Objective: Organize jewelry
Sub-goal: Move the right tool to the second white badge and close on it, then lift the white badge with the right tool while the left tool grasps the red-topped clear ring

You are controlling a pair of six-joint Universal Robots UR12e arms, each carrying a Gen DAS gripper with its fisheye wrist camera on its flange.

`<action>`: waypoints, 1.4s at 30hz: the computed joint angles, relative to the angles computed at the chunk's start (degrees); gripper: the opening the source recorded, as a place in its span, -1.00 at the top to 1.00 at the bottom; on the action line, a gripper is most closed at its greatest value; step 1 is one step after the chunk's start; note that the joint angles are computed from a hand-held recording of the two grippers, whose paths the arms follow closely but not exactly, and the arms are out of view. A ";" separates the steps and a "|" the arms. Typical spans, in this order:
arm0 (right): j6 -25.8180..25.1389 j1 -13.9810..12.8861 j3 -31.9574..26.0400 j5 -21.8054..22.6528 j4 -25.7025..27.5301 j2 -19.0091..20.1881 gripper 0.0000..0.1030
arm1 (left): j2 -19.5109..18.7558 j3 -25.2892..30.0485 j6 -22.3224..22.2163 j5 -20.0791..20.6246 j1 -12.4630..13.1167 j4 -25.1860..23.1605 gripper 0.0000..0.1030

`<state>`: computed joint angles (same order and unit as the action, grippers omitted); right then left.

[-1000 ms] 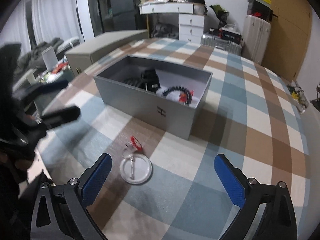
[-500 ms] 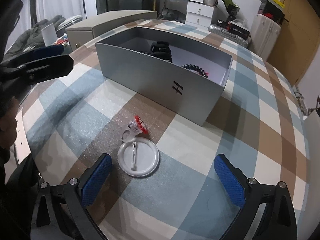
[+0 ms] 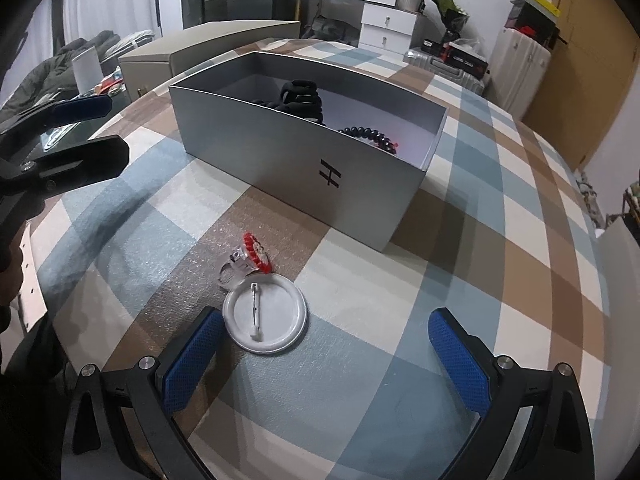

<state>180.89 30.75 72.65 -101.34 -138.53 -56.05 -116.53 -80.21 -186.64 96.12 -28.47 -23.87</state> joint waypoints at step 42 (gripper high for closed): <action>-3.17 -0.52 2.91 8.20 -9.29 -1.74 0.21 | -0.35 0.44 -0.04 -0.01 -0.26 -2.10 -0.97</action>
